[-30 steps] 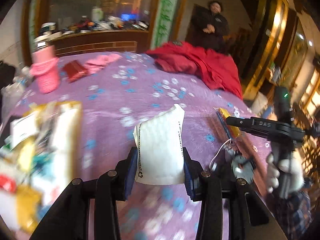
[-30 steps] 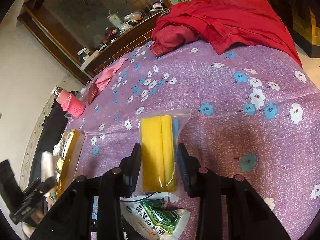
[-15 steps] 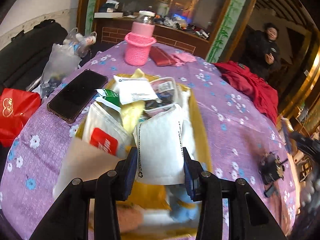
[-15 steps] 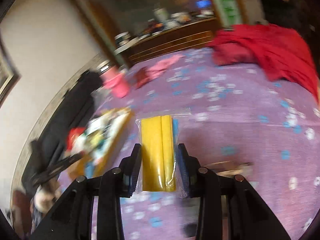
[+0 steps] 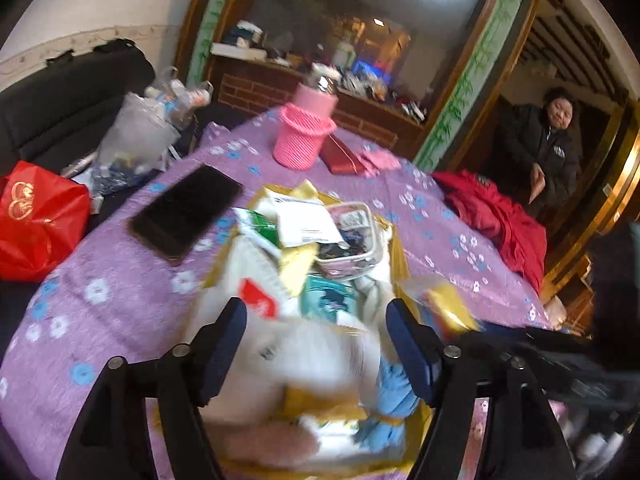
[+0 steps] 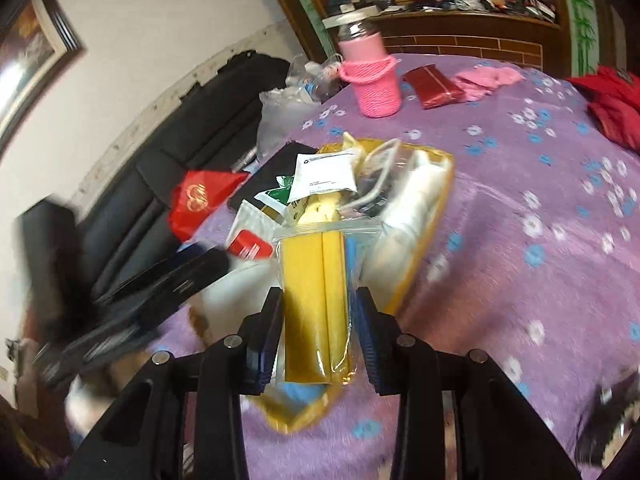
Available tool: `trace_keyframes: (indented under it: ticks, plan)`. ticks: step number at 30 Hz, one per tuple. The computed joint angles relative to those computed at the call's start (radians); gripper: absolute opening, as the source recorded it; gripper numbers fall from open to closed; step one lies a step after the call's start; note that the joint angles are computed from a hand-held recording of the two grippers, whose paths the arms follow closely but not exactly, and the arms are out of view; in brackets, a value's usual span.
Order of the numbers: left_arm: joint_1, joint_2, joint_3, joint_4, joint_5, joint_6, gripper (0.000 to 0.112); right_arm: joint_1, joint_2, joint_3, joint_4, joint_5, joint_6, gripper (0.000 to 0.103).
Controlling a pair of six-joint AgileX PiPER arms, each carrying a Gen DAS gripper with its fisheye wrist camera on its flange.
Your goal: Organize soft objects
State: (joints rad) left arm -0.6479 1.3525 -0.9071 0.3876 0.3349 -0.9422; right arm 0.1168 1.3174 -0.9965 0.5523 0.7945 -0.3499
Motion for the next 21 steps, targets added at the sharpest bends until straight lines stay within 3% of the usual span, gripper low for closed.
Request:
trace_keyframes:
  ticks: [6, 8, 9, 10, 12, 16, 17, 19, 21]
  plan:
    - [-0.052, -0.101, 0.096, 0.333, 0.070, -0.318, 0.081, 0.168, 0.170, -0.085, -0.301, -0.136, 0.307, 0.037]
    - [-0.083, -0.116, 0.110, 0.434, 0.109, -0.409, 0.083, 0.171, 0.182, -0.078, -0.316, -0.159, 0.345, 0.055]
    - [-0.106, -0.122, 0.116, 0.495, 0.136, -0.463, 0.086, 0.163, 0.166, -0.063, -0.288, -0.167, 0.325, 0.059]
    - [-0.152, -0.124, 0.118, 0.585, 0.192, -0.544, 0.088, 0.153, 0.149, -0.048, -0.256, -0.177, 0.302, 0.063]
    - [-0.272, -0.111, 0.101, 0.714, 0.383, -0.689, 0.093, 0.149, 0.086, -0.011, -0.254, -0.196, 0.307, 0.065]
    - [-0.522, -0.070, 0.091, 0.943, 0.771, -0.925, 0.103, 0.174, -0.104, 0.107, -0.381, -0.257, 0.417, 0.075]
    - [-0.589, -0.083, 0.111, 1.003, 0.820, -0.991, 0.103, 0.179, -0.145, 0.134, -0.412, -0.269, 0.448, 0.077]
    - [-0.641, -0.111, 0.148, 1.076, 0.796, -1.098, 0.103, 0.183, -0.247, 0.201, -0.463, -0.290, 0.503, 0.080]
    - [-0.579, -0.127, 0.129, 1.034, 0.627, -1.058, 0.103, 0.181, -0.335, 0.258, -0.507, -0.296, 0.559, 0.083]
